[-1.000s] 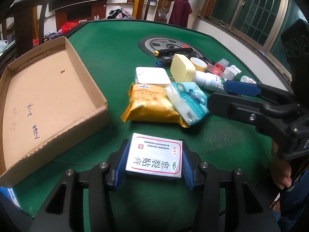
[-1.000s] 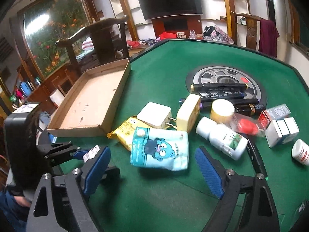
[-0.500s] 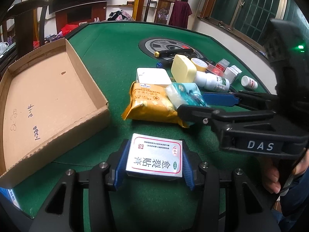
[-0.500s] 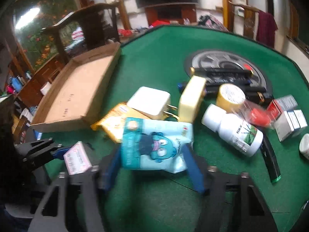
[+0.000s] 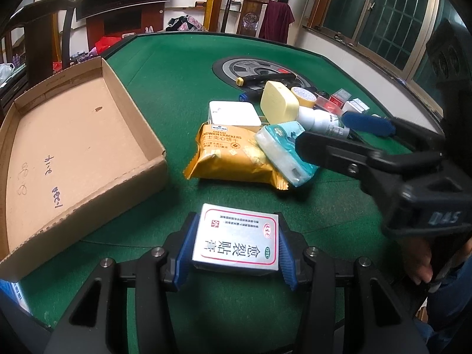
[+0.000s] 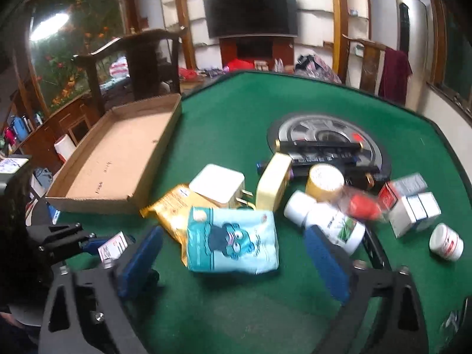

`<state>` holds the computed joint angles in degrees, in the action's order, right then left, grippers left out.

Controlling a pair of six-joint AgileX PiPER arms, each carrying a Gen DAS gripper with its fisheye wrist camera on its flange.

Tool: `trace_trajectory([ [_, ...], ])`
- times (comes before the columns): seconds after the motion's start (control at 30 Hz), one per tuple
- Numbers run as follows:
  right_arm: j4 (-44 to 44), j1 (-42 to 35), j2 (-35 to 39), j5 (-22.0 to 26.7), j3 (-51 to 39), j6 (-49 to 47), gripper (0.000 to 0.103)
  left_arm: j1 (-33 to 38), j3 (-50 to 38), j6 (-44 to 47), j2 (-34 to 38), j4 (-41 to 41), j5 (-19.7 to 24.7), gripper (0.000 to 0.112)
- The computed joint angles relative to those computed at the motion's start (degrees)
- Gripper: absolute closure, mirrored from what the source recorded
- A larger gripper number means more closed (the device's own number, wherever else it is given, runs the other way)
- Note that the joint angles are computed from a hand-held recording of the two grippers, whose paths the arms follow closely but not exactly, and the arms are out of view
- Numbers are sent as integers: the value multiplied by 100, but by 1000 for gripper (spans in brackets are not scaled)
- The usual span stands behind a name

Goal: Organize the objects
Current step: 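Grasp the white medicine box with the left gripper while the right gripper grasps the blue cartoon tissue pack, then carry both items into the cardboard tray and open both grippers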

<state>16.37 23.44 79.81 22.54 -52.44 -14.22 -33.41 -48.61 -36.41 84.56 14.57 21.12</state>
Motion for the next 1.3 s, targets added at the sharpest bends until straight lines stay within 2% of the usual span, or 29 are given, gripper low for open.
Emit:
trace_trajectory([
  [0.07, 111, -17, 262, 235, -215, -249, 0, 7, 17, 13, -9, -20, -18, 63],
  [0.13, -128, -28, 461, 365, -351, -33, 0, 14, 47, 33, -23, -34, -54, 63],
  [0.23, 391, -213, 835, 641, -617, -371, 2, 13, 82, 46, -39, -48, -100, 63],
  [0.3, 659, -319, 1059, 858, -739, -595, 25, 22, 119, 41, -51, -45, -158, 63],
  [0.47, 680, -220, 837, 598, -438, -595, 27, -17, 225, -241, -104, 216, -266, 63],
  [0.6, 564, -199, 583, 504, -311, -425, 27, 14, 354, -93, -288, -26, -306, 64],
  [0.7, 579, -192, 328, 615, -251, -333, 27, 12, 518, -292, -721, 163, -261, 64],
  [0.77, 212, -1, 155, 698, -309, 56, 27, 82, 582, -218, -1009, 119, -180, 64],
  [0.87, 72, 284, 75, 1090, -653, 281, 27, 363, 672, 138, -1503, -85, -18, 64],
  [0.93, -171, 585, 191, 1527, -1202, 630, 27, 700, 693, 327, -1800, -112, 196, 64],
  [1.03, -139, 939, 676, 2112, -2145, 817, 27, 1538, 616, 1890, -2055, -1363, 444, 64],
  [1.1, -194, 1187, 1267, 2737, -3179, 1075, 27, 2192, 455, 2905, -2095, -2051, 690, 64],
  [1.13, -225, 1262, 1586, 3182, -3746, 1273, 27, 2480, 336, 3174, -2058, -2183, 807, 64],
  [1.2, -374, 1446, 2309, 3724, -4891, 1637, 27, 3001, 75, 3854, -1858, -2583, 919, 64],
  [1.3, -166, 1506, 3529, 4193, -6610, 1829, 27, 3600, -481, 4593, -1258, -3128, 1050, 64],
])
